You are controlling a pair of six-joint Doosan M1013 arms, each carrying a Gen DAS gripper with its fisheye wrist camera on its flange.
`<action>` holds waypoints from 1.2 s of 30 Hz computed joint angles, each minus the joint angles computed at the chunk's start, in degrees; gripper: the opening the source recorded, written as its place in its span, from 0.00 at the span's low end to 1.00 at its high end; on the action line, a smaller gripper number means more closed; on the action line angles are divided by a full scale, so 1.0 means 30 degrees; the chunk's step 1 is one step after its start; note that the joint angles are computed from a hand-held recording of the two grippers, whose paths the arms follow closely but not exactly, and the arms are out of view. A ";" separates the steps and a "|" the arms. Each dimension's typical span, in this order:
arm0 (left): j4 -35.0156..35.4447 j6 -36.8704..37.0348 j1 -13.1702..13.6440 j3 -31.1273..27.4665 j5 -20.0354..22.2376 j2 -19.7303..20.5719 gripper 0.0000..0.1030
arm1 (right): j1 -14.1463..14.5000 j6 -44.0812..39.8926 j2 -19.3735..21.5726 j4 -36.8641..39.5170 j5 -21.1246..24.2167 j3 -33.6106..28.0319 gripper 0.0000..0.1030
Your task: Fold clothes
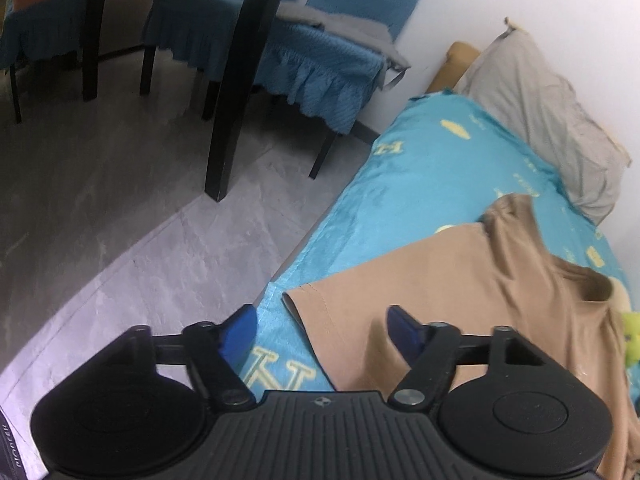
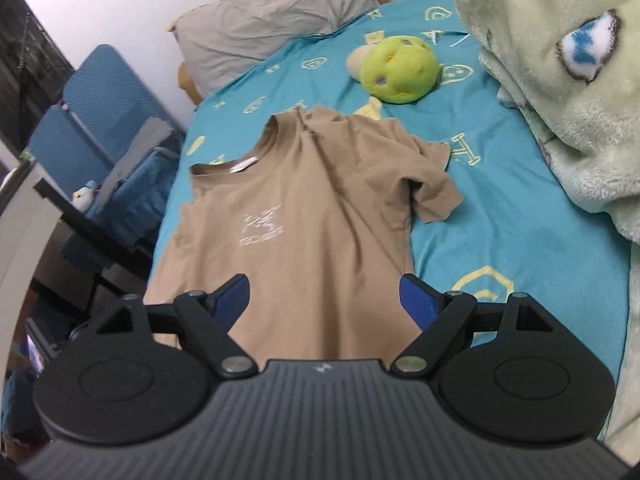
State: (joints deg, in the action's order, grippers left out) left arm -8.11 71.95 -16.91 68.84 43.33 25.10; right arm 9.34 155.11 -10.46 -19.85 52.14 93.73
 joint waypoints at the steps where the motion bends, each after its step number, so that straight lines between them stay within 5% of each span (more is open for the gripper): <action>1: 0.0173 -0.0112 -0.0057 -0.0271 0.0035 0.0297 0.59 | -0.0167 -0.0140 0.0058 0.0180 -0.0217 0.0025 0.81; 4: 0.1176 -0.0249 -0.0239 -0.0526 -0.0555 0.0628 0.34 | -0.0538 -0.0264 0.0279 0.0495 -0.0537 0.0018 0.81; 5: 0.1460 -0.0254 -0.0281 -0.0641 -0.0690 0.0692 0.14 | -0.0589 -0.0262 0.0367 0.0532 -0.0382 -0.0030 0.81; 6: 0.1745 -0.0259 -0.0323 -0.0757 -0.0825 0.0757 0.08 | -0.0636 -0.0240 0.0441 0.0575 -0.0236 -0.0073 0.81; 11: 0.1906 0.0270 -0.0193 -0.2582 -0.0918 0.1237 0.06 | -0.0609 0.0518 0.0491 0.0089 0.0312 -0.0128 0.81; 15: 0.4151 -0.0347 -0.0204 -0.6168 0.0233 0.2616 0.05 | -0.0622 0.1083 0.0661 -0.0541 0.0770 -0.0336 0.81; 21: 1.0155 -0.2616 -0.0911 -1.4447 0.4574 0.6820 0.05 | -0.0699 0.1230 0.0974 -0.1035 0.1285 -0.0564 0.81; 24: 1.0922 -0.2547 -0.1057 -1.7991 0.6730 0.8954 0.03 | -0.0737 0.0990 0.1178 -0.1098 0.1532 -0.0676 0.81; 29: 0.8360 -0.1580 -0.0614 -1.5121 0.5875 0.7976 0.18 | -0.0800 0.0424 0.1561 -0.1228 0.1701 -0.0869 0.81; 36: 0.2891 0.2375 0.0419 -0.7947 0.6349 0.3507 0.41 | -0.0956 0.0275 0.1537 -0.0811 0.1090 -0.0870 0.81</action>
